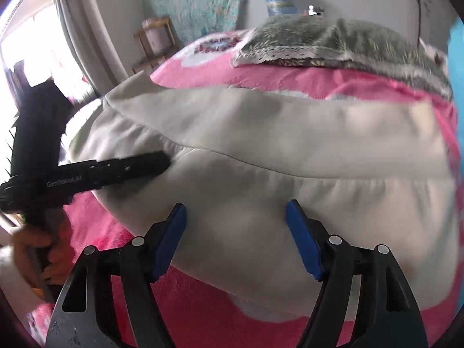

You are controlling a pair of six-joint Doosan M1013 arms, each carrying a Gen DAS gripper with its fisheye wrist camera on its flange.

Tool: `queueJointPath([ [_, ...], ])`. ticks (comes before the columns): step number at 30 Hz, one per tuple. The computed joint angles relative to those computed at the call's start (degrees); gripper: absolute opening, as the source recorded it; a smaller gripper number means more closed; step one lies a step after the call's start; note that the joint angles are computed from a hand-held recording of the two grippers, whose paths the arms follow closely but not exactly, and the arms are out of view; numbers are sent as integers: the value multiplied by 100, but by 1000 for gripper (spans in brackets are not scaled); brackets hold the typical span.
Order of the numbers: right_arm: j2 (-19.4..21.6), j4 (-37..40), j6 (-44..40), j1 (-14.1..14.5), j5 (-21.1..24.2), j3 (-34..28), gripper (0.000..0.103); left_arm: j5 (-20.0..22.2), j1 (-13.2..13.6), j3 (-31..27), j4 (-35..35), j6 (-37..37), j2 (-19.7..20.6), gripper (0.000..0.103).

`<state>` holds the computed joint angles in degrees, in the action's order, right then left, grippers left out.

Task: Fold large clothes

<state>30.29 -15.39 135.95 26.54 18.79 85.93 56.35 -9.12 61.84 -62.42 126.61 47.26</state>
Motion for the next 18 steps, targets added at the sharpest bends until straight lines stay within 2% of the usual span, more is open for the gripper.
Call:
queueJointPath([
  [1,-102,491,-112,-121,-153,167,47,79,108,-3,-244,-122,53,3],
  [2,-186,694,5,-235,-226,299,30,134,222,9,-497,-182,97,3],
  [3,-294,629,367,-353,-237,451,20,136,320,71,-697,-205,93,3],
  [4,-433,500,960,-474,-364,692,3,55,364,105,-651,-310,58,3],
  [5,-539,70,1688,-567,-190,849,2,-326,364,240,-306,-438,-84,3],
  [6,-674,-470,2435,-623,-213,1042,0,-425,377,318,-176,-322,-170,3],
  [8,-858,-1350,3523,-575,434,1172,7,-728,311,453,493,-281,-372,3],
  [9,-911,-1621,3731,-482,811,1160,32,-975,203,582,1144,-64,-564,3],
  [10,-986,-2172,3925,-308,1111,1173,61,-1408,49,809,1894,201,-794,6],
  [11,-1030,-2673,3820,-89,1394,1140,69,-1870,-87,1083,2399,638,-1011,24],
  [12,-1025,-2873,3415,30,1516,1107,74,-2217,-187,1308,2658,1080,-1166,53],
  [13,-929,-3088,2710,267,1737,956,82,-2646,-306,1635,2886,1745,-1368,65],
  [14,-835,-3031,1960,387,1787,828,85,-2867,-380,1874,2953,2343,-1503,72],
  [15,-717,-2885,1210,489,1857,663,87,-2913,-406,1979,3055,2641,-1560,72],
  [16,-501,-2935,486,661,2122,396,87,-3148,-515,2141,3456,2876,-1622,72],
  [18,-218,-3389,-92,876,2488,86,88,-3539,-635,2301,3934,3118,-1625,73],
])
